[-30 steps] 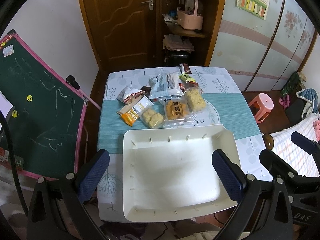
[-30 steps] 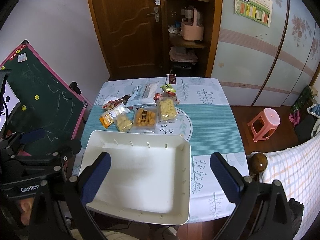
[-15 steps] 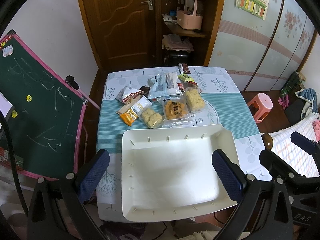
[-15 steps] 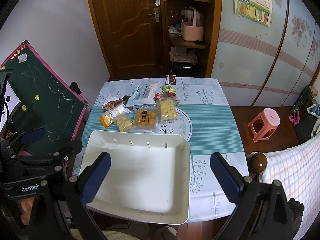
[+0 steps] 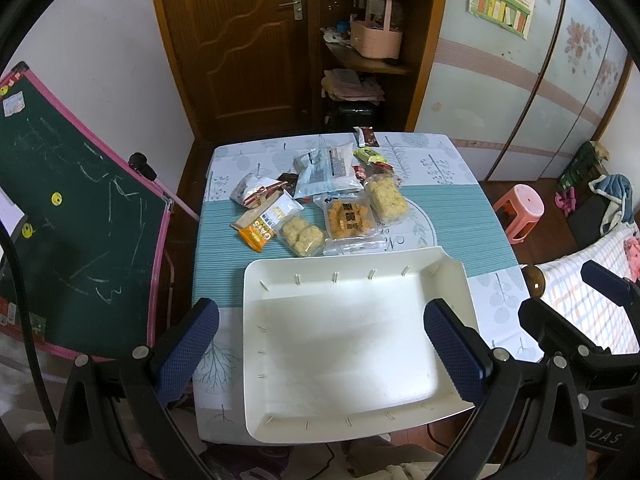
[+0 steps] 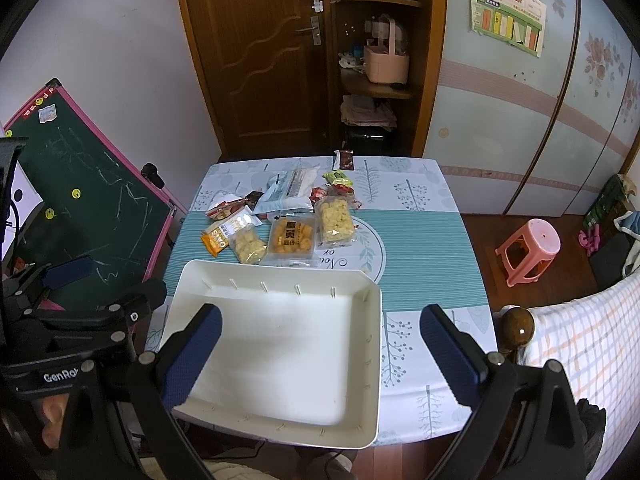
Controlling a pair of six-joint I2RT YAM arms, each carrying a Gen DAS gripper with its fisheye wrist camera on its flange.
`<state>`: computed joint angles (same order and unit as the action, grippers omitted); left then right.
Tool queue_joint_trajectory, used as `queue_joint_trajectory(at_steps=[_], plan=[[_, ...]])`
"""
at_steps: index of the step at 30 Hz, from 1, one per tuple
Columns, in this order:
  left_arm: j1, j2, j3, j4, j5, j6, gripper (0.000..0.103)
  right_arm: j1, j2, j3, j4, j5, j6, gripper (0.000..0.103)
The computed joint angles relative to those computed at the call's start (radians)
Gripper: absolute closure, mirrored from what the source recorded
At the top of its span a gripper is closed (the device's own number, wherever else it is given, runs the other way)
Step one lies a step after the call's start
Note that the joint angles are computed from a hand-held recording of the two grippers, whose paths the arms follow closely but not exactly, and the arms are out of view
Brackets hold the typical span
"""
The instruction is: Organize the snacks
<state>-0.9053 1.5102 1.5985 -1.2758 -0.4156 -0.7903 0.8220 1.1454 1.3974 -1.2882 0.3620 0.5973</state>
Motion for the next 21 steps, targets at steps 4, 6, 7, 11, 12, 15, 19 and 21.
queue_joint_trajectory(at_steps=[4,6,7,11,12,15,19,21], plan=[[-0.012,0.017,0.03,-0.019,-0.017,0.005,0.001,0.005,0.004,0.016,0.004,0.015,0.005,0.003],[0.001,0.016,0.037,-0.018,-0.007,0.015,0.001,-0.008,0.003,0.016,0.01,0.011,-0.002,0.003],[0.014,0.015,0.037,-0.014,0.003,0.023,0.001,-0.014,0.008,0.018,0.012,0.008,-0.003,0.003],[0.076,0.002,0.031,0.004,0.045,0.066,0.001,-0.029,0.009,0.005,0.025,0.0,-0.013,0.003],[0.083,0.002,0.031,0.006,0.049,0.072,0.001,-0.033,0.01,0.002,0.03,-0.001,-0.018,0.003],[0.118,-0.005,0.026,0.019,0.069,0.104,0.001,-0.045,0.023,0.003,0.047,-0.007,-0.029,0.003],[0.188,-0.017,0.009,0.052,0.107,0.173,0.001,-0.068,0.064,0.021,0.073,-0.023,-0.027,0.003],[0.226,-0.021,-0.001,0.071,0.123,0.213,0.001,-0.078,0.089,0.034,0.083,-0.028,-0.02,0.003]])
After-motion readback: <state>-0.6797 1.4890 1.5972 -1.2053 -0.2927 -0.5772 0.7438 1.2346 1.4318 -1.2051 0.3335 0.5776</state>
